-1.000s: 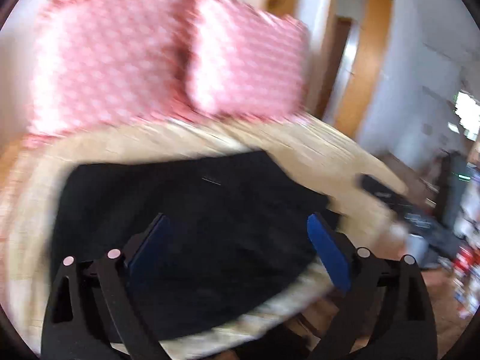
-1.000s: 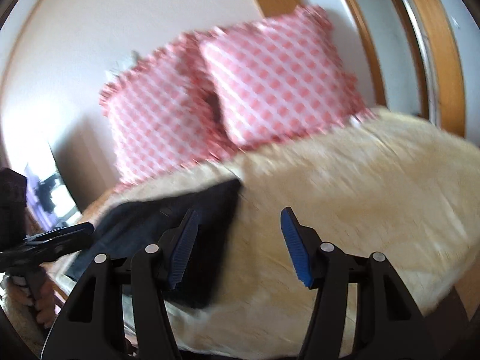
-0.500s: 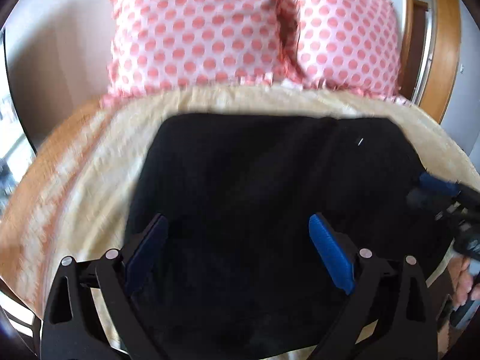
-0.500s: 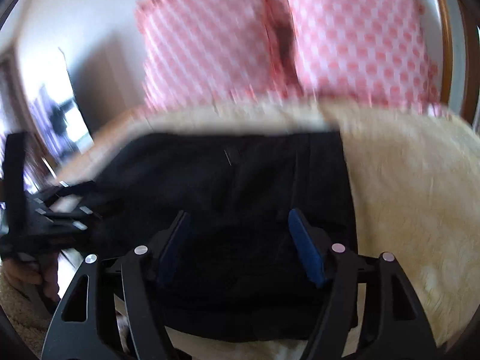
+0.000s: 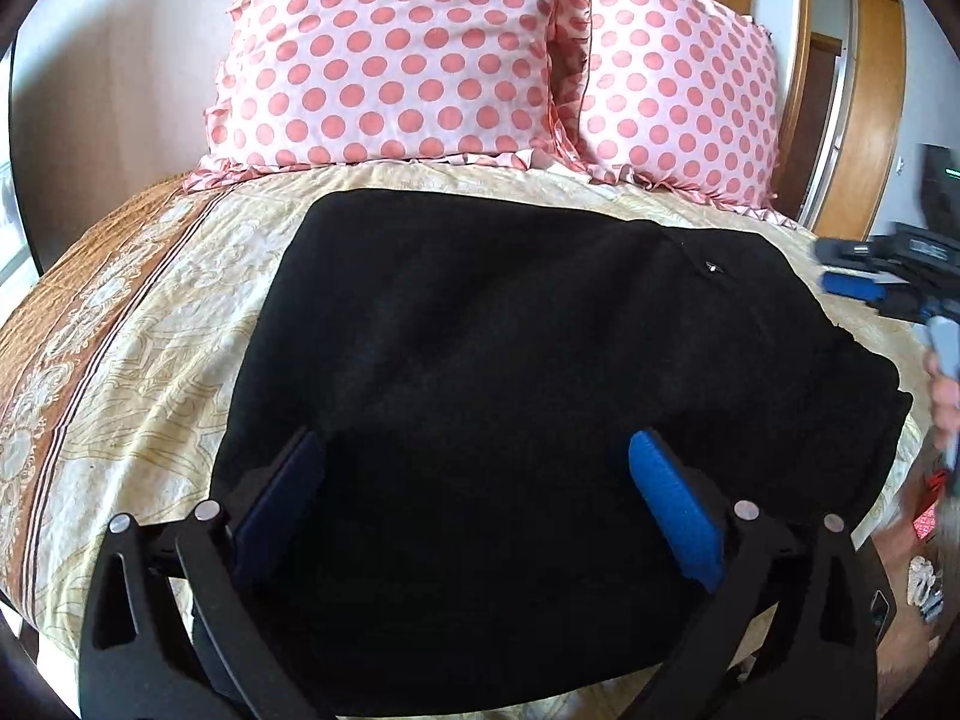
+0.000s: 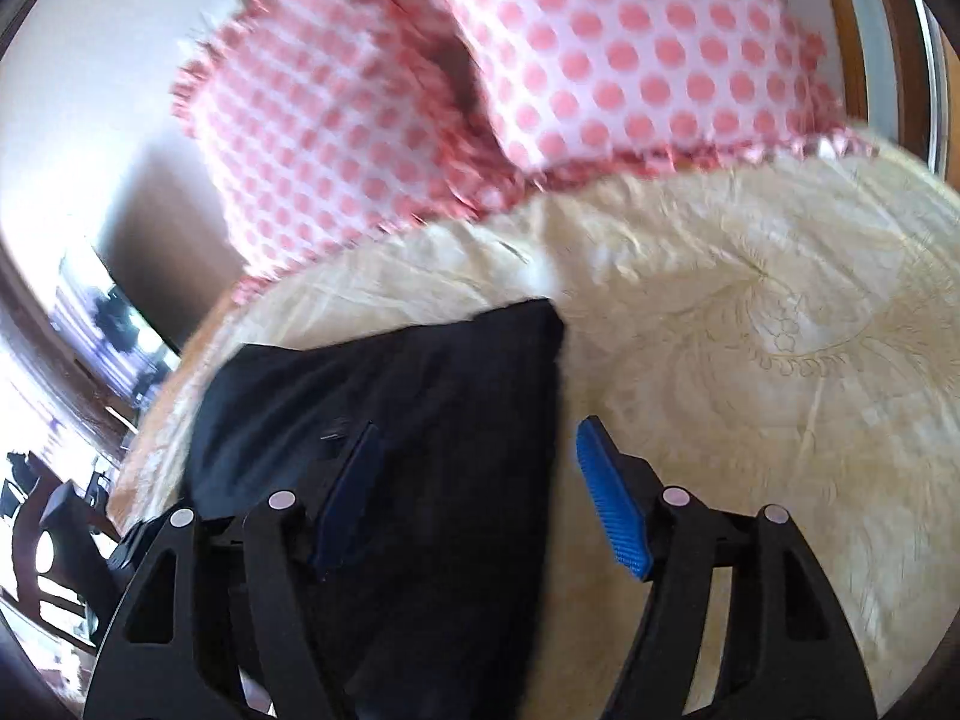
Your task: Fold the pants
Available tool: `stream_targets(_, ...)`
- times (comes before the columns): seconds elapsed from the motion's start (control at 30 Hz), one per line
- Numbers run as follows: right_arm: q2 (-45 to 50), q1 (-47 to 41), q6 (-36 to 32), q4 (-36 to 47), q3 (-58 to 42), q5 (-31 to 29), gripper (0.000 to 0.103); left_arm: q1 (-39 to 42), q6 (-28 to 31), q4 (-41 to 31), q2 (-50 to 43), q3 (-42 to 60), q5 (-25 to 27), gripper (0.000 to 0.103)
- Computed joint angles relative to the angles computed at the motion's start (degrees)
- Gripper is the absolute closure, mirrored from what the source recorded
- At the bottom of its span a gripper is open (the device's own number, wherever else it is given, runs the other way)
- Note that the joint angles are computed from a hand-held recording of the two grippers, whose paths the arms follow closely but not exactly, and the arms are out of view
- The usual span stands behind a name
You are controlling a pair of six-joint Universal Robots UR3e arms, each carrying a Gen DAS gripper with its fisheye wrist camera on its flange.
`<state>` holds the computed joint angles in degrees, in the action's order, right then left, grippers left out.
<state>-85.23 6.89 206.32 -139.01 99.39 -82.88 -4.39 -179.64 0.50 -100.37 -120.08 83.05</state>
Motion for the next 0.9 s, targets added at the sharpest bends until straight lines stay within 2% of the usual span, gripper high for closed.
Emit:
stream_targets(0.1, 5.66, -1.51, -2.10, 3.75, -5.54, 2.74, 0.034, 0.53, 0.51, 1.91, -0.08, -1.02, -0.92, 0.002)
stream_targets(0.17, 8.58, -1.46, -2.97, 6.25, -8.85, 2.47, 0.034, 0.60, 0.86, 3.14, -0.29, -1.58, -1.20, 0.002)
stream_targets(0.33, 10.92, -1.59, -4.90, 9.15, -10.93, 3.91, 0.035, 1.20, 1.59, 4.30, -0.36, -2.27, -2.50, 0.002)
stream_targets(0.43, 10.06, -2.32, -4.75, 7.39, -8.90, 5.52, 0.046, 1.01, 1.52, 5.58, -0.85, -2.59, -2.33, 0.002)
stream_targets(0.5, 10.07, -0.49, -6.14, 6.17, -9.26, 2.83, 0.055, 1.02, 1.50, 5.97, -1.01, -2.69, -2.36, 0.002)
stream_targets(0.6, 10.82, 3.24, -9.40, 5.44, -11.18, -3.47, 0.063, 0.97, 1.49, 6.41, -1.26, -2.70, -2.33, 0.002)
stream_targets(0.7, 10.37, 5.14, -11.74, 3.23, -10.42, -6.47, 0.073, 0.97, 1.48, 6.56, -1.33, -2.78, -2.31, 0.002)
stream_targets(0.9, 10.15, 7.63, -15.88, 0.57, -9.84, -8.73, 0.073, 0.86, 1.44, 6.60, -1.41, -2.75, -2.13, 0.002)
